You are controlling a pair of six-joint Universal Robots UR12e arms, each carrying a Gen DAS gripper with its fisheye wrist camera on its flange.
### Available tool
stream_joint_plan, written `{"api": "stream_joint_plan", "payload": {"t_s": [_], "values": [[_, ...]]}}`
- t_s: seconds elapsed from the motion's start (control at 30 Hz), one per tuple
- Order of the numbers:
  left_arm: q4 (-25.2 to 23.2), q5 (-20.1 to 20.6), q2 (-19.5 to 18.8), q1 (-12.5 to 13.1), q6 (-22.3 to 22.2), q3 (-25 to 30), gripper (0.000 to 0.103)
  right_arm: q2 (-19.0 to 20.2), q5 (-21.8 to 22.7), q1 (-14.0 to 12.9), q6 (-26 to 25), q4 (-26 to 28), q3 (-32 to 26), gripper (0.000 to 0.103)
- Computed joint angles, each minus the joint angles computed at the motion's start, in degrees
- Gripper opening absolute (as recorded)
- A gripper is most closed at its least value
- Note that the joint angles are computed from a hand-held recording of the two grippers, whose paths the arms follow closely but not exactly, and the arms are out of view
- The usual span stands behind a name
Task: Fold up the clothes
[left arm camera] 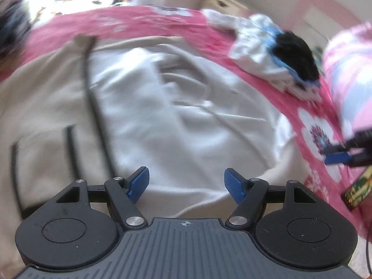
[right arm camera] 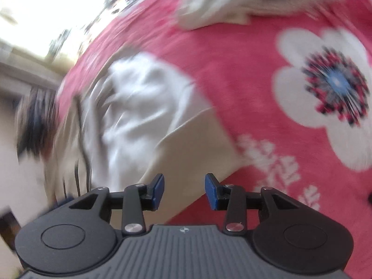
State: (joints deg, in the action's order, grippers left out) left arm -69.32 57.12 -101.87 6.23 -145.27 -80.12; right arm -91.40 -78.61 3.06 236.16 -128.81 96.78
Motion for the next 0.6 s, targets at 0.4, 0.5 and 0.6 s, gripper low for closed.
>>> {"api": "stream_joint_plan", "payload": {"t_s": [0.4, 0.5, 0.6], "values": [[-9.5, 4.4, -2.2, -5.7, 6.2, 3.1, 0.072, 0.3, 8.0, -4.1, 29.6, -26.0, 13.5, 0.050], [-11.6, 6.4, -2.7, -6.3, 6.4, 3.5, 0.072, 0.8, 3.9, -3.1, 28.9, -31.3, 13.8, 0.024], [-13.5, 5.1, -3.0, -5.7, 5.1, 4.7, 0.072, 1.1, -0.2, -2.0, 24.7, -35.6, 12.9, 0.008]]}}
